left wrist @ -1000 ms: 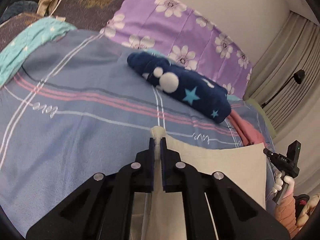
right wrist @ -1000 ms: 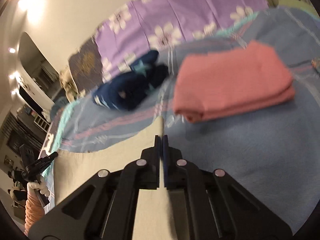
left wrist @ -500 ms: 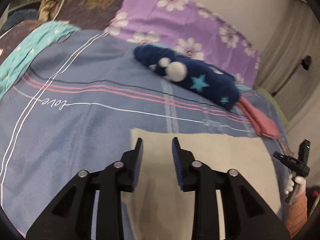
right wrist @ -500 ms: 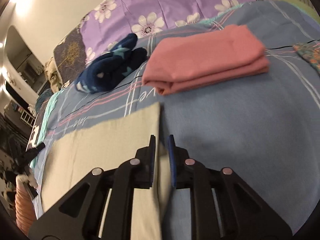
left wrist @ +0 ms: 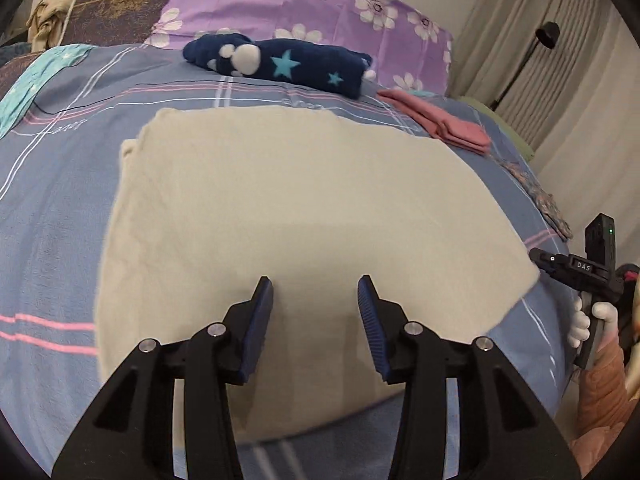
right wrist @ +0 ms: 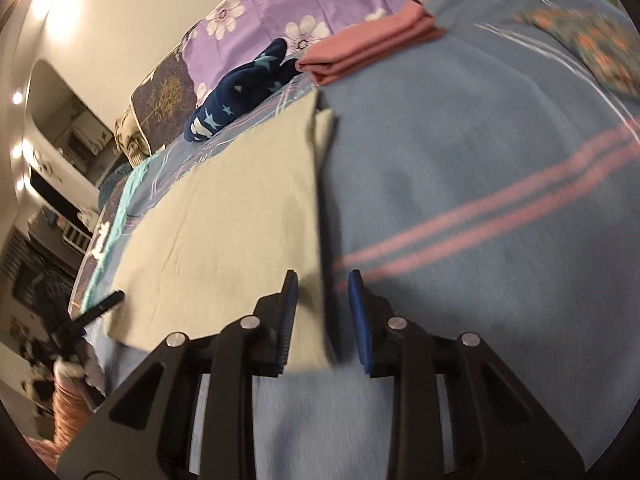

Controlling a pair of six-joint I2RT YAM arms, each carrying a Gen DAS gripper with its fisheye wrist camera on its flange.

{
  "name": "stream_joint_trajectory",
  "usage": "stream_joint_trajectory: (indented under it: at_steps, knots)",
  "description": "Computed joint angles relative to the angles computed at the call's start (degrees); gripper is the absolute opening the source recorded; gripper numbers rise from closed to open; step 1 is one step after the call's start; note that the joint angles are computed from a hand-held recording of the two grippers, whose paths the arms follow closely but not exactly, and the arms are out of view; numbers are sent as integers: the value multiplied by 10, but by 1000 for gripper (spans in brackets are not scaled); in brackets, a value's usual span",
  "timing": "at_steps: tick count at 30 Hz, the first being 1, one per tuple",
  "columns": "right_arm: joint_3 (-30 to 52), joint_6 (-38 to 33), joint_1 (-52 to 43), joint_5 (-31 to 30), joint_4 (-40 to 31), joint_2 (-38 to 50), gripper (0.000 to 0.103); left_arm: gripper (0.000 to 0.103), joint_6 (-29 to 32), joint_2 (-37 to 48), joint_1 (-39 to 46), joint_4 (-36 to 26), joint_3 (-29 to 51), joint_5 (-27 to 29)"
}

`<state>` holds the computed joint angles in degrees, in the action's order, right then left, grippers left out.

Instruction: Fold small clothes

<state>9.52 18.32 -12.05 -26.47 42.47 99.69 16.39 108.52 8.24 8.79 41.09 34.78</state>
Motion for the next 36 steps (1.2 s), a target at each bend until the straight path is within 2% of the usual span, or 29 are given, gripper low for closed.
stream_joint_trajectory:
  at_steps: [2, 5, 8, 11, 14, 20, 24, 27, 31, 36]
  knots:
    - [-15, 1, -15, -9, 15, -8, 28, 45, 2, -21, -26, -8, -11, 11]
    - [-28, 11, -28, -18, 35, -13, 28, 45, -20, -46, -116, -12, -14, -2]
    - [-40, 18, -36, -29, 75, 10, 28, 45, -55, -37, -205, -16, 16, -21]
    - [-47, 17, -41, -71, 143, 73, 28, 45, -90, -13, -293, -14, 55, -56]
    - [-48, 13, -37, -98, 183, 109, 28, 45, -136, 36, -365, -33, 126, -90]
    - [-47, -16, -24, -122, 208, 111, 29, 45, -198, 109, -420, -80, 237, -111]
    - [-45, -56, -7, -142, 183, 86, 29, 47, -233, 133, -427, -102, 273, -99]
    - [-33, -77, 17, -163, 167, 91, 29, 49, -241, 142, -435, -116, 292, -117]
    - [-10, -95, 49, -152, 135, 108, 29, 49, -237, 146, -443, -128, 301, -115]
    - [-11, -122, 14, -189, 101, 97, 29, 49, -214, 153, -461, -141, 310, -126]
